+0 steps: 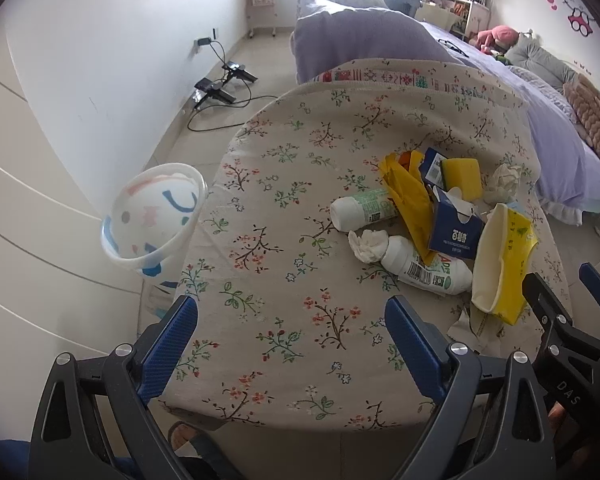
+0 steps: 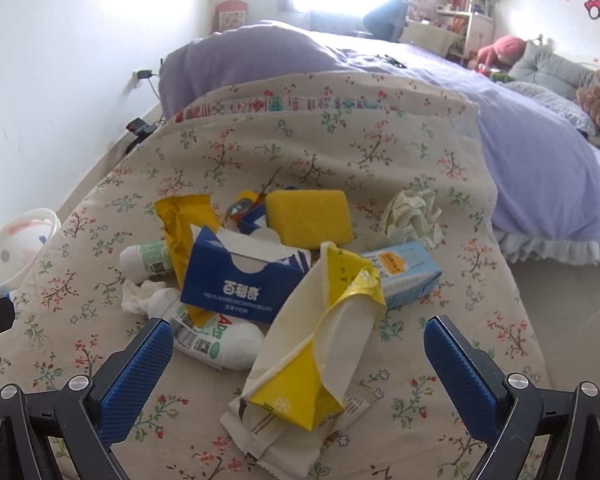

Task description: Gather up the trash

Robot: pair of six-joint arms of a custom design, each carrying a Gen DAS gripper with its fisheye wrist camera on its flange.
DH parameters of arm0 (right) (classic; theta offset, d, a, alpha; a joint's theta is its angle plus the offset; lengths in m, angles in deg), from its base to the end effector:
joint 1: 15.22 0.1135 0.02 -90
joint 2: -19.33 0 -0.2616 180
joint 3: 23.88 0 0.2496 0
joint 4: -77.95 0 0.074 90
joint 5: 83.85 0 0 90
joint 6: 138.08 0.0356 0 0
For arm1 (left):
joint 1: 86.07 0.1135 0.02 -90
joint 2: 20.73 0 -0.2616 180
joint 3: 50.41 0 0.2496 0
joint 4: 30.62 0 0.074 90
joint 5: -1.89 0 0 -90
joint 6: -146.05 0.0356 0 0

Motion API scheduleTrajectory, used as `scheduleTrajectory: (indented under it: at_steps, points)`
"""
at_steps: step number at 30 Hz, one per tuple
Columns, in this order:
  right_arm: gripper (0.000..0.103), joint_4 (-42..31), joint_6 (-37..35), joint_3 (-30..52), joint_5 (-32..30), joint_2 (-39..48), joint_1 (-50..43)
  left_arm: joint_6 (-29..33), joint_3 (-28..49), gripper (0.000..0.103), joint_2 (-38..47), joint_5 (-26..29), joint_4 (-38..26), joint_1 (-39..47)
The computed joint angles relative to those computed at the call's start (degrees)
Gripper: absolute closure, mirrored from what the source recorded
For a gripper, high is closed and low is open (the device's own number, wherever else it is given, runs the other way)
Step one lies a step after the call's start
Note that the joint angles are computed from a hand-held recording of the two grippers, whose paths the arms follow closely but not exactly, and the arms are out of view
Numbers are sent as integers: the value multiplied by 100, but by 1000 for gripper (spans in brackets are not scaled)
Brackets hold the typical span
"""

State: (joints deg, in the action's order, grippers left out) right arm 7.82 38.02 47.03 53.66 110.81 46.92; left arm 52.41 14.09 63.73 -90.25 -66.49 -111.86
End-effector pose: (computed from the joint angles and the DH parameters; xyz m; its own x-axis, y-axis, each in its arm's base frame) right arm 0.1444 0.2169 0.1893 -0.6318 0.2468 -0.7348 0.4253 0.9029 -0.0623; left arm 0.2625 -0.1254 0.1980 -0.7699 0.3015 -0.5625 0.3678 0.9299 -0.0048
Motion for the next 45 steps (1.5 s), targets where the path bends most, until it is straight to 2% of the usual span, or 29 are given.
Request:
scheduleTrajectory:
  at_steps: [2,4,8,12,16,18,21,23,26,27,29,30,32,33,34,35,37,38,39,42,45]
  points:
    - [0,42,63,-92,-32,-72,-8,-3,31,7,58,54,3,21]
    - [0,391,-32,-363,-202,-348,-77,4,90,7,155,218,-38,65]
    - [0,1338,-210,-1275,-1072,-1171,-573,-113,410,17,611,681,-260,294]
    - [0,1714,340,-2311,-1378,-2159,-1033,-415,733,21,1066,1085,-333,459]
    - [0,2034,839,-3048,-2168,-3071,-1489,-456,957,27,1319,1317,-333,240]
    - [0,2210,911,-3148,-2353,-3162,-1505,-417,1071,28,1414,1393,-344,43]
    - [0,2691,911,-3243,-2205,-3176,-1358,-426,1397,32,1649,1421,-441,-194]
    - [0,3257,511,-3352,-1984,-3139,-1438,-429,1748,32,1910,1505,-515,-289]
    - [2,3696,-94,-2995,-1973,-2521,-1524,-378,2327,32,2320,1492,-626,-504]
    - [4,3687,-212,-2825,-1937,-2274,-1516,-365,2451,33,2419,1484,-628,-566]
    - [20,3641,-450,-2612,-1866,-1890,-1555,-399,2760,34,2689,1613,-668,-687]
    - [23,3647,-521,-2558,-1877,-1771,-1593,-435,2902,36,2832,1672,-683,-736]
    - [40,3709,-490,-2626,-1892,-1753,-1569,-496,3290,52,3193,1767,-837,-855]
    - [48,3818,-490,-2735,-1923,-1818,-1580,-525,3536,54,3431,1855,-950,-901]
    - [63,3867,-436,-2842,-1949,-1930,-1555,-570,3685,59,3586,1871,-1008,-934]
    - [71,3886,-393,-2914,-1970,-1991,-1563,-623,3843,67,3758,1888,-1072,-959]
    - [77,3885,-409,-3016,-1933,-2082,-1585,-722,3889,79,3876,1999,-1029,-956]
    - [85,3831,-393,-3028,-1914,-2133,-1570,-814,3821,85,3847,2065,-936,-942]
    - [91,3853,-384,-3080,-1924,-2216,-1546,-914,3736,86,3775,2172,-838,-916]
    - [93,3890,-423,-3178,-1843,-2478,-1523,-1025,3611,91,3536,2146,-761,-939]
    - [93,3630,-426,-3138,-1608,-2722,-1452,-1094,3538,93,3375,2478,-762,-823]
